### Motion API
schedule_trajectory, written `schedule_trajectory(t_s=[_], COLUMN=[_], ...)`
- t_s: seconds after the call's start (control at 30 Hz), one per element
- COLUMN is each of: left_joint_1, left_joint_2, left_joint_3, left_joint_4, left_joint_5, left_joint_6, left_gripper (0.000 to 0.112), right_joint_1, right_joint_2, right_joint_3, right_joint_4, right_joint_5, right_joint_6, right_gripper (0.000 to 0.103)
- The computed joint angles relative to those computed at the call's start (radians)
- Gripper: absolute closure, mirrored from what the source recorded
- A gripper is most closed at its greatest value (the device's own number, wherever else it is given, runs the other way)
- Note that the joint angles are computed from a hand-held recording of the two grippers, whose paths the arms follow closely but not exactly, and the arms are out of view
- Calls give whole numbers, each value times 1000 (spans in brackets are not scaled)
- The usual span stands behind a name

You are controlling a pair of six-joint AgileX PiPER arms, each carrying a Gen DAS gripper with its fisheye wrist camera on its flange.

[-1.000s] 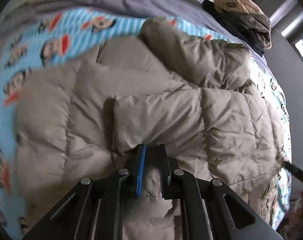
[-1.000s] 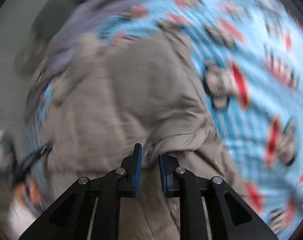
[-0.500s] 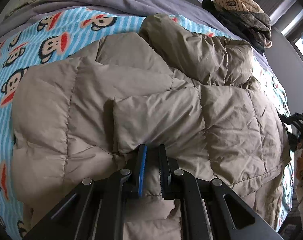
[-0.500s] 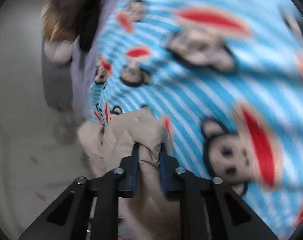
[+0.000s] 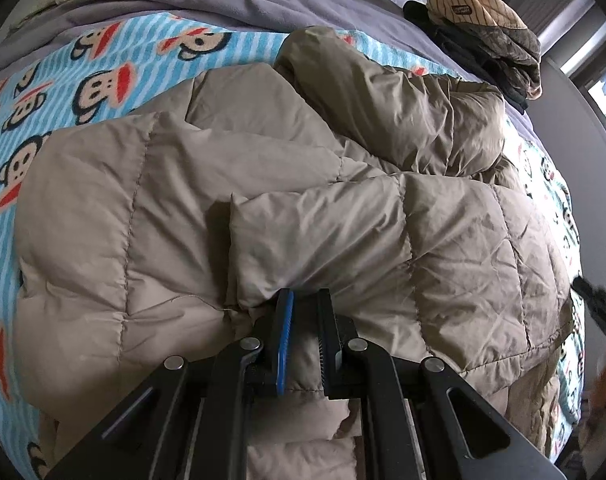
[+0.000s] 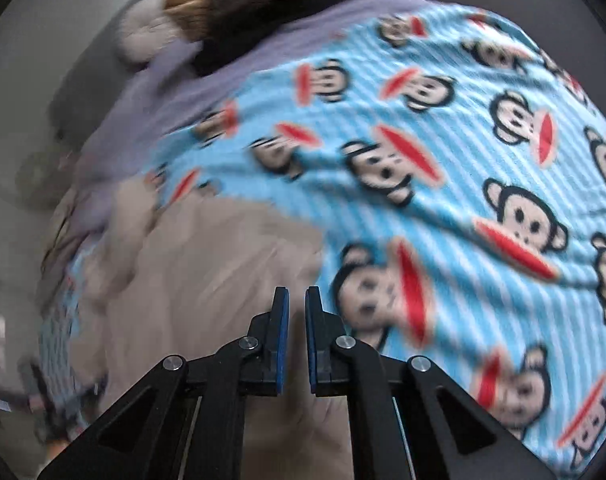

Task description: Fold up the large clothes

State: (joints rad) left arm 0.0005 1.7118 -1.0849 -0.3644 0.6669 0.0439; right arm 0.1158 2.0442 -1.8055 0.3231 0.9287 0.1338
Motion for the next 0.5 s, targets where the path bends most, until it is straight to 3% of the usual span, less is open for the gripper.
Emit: schedule_trajectory(t_s=[0.13,0.27,0.5], left_joint_1=[-12,-14,2], left_joint_2=[-7,-4,-113], left_joint_3=[14,14,20], left_joint_4=[11,12,120], left_joint_5=[-20,-27,58], left_joint_6=[-1,20,-110], left_gripper=[99,99,99], right_joint_1=[50,68,92], right_joint_2=[-77,-47,-101], right_joint_3=[181,250,235], right_joint_4=[-54,-53,-126], right_joint_5=[-41,-118,-56], right_joint_6=[-21,-5,74], right_gripper=[96,97,93])
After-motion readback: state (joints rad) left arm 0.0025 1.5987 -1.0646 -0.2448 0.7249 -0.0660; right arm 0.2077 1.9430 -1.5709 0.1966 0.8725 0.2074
